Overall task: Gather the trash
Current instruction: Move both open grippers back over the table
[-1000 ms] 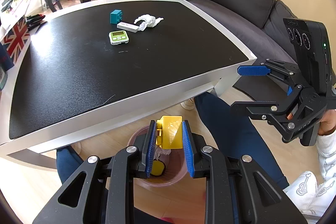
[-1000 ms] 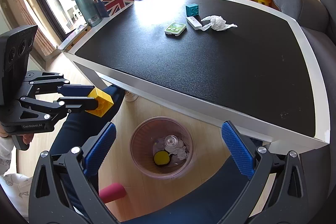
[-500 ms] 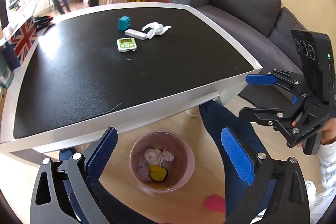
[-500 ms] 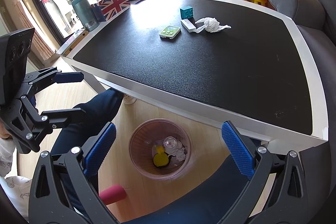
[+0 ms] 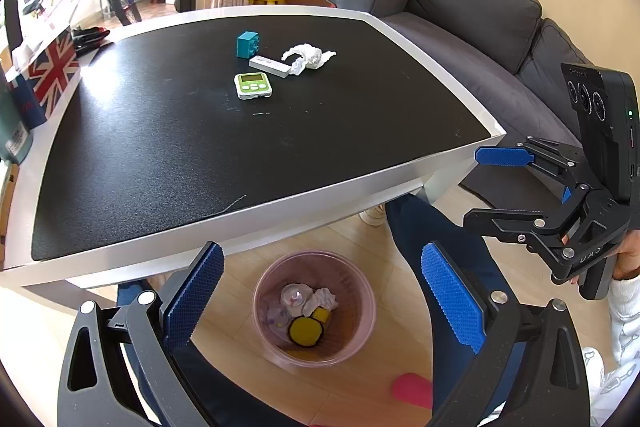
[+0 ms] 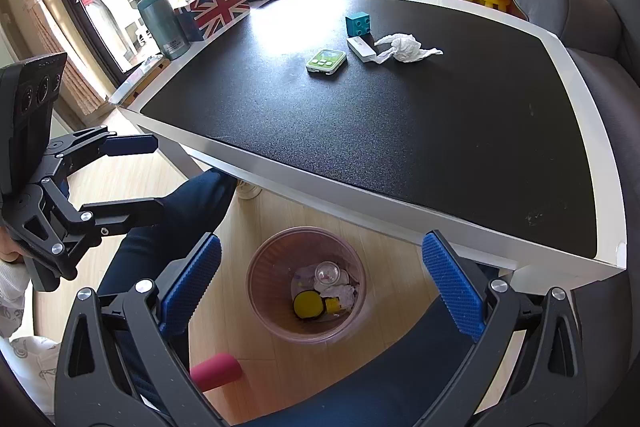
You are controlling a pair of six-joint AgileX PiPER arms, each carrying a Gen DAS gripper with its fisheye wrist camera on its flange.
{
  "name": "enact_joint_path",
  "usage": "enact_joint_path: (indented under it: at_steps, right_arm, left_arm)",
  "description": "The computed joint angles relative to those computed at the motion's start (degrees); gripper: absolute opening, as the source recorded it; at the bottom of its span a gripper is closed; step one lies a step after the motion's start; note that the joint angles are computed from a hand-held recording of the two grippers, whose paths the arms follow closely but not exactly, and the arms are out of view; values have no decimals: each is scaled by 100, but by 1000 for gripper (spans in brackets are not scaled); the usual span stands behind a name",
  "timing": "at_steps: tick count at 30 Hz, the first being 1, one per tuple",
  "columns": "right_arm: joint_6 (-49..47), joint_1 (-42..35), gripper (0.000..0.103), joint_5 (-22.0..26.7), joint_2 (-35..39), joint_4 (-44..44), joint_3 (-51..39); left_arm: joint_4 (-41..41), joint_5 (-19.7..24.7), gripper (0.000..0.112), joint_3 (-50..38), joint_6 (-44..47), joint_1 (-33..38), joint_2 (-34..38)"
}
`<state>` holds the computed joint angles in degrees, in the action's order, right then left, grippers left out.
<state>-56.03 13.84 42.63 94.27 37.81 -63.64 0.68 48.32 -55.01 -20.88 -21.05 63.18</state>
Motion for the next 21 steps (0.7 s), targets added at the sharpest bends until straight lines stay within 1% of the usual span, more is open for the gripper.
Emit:
enact_joint_path:
  at_steps: [5, 10, 17, 21]
  right_arm:
    - [73, 35, 99, 22, 71, -56, -125]
    - [149, 30, 99, 69, 222, -71, -400]
    - [508, 42, 99, 200, 580, -261, -1110]
    - [761, 69, 99, 403, 883, -427, -1686]
  left_arm:
    - [-159, 42, 95, -172, 204, 250, 140]
    - [-243, 133, 95, -519, 438, 519, 443]
    - [-419, 159, 95, -1025, 754, 923, 888]
    - [-521, 203, 95, -1355, 891, 1116, 1194]
